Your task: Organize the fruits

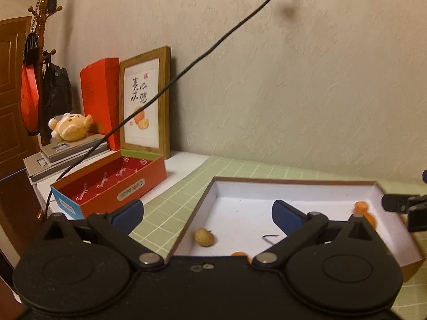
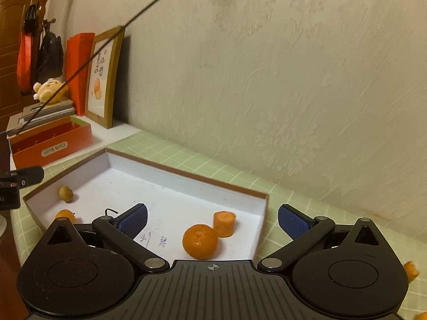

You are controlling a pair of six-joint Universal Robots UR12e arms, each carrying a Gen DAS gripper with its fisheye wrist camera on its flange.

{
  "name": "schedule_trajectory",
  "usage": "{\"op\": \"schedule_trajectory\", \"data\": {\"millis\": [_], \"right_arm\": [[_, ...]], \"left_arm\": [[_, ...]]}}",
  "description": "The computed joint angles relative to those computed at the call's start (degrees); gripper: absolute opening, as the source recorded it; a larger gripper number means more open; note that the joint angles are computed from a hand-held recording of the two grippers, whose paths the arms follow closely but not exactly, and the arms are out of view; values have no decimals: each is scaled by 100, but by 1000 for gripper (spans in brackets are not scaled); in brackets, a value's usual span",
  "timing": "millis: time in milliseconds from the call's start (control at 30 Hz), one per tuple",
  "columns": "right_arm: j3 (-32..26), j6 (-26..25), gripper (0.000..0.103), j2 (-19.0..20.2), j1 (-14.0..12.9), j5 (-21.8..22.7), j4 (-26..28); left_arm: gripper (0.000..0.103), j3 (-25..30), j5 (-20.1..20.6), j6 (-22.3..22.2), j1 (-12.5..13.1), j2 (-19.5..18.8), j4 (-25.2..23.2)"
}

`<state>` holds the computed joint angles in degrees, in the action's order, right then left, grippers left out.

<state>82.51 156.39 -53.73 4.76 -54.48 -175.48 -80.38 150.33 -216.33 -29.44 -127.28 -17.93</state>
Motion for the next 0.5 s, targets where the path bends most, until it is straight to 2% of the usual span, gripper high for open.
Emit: {"op": "schedule_trajectory", "data": {"millis": [133, 300, 400, 500], "right_arm": [[164, -57, 103, -156, -132, 368, -1], [585, -89, 103, -403, -360, 594, -508], [854, -212, 103, -580, -521, 732, -546], [1075, -327, 103, -741, -648, 773, -566]], "left_arm": [[97, 153, 248, 133, -94, -89, 172], [97, 210, 158, 625, -242, -94, 378], [97, 147, -58, 619, -324, -39, 466], [97, 220, 4, 867, -410, -102, 782]]}}
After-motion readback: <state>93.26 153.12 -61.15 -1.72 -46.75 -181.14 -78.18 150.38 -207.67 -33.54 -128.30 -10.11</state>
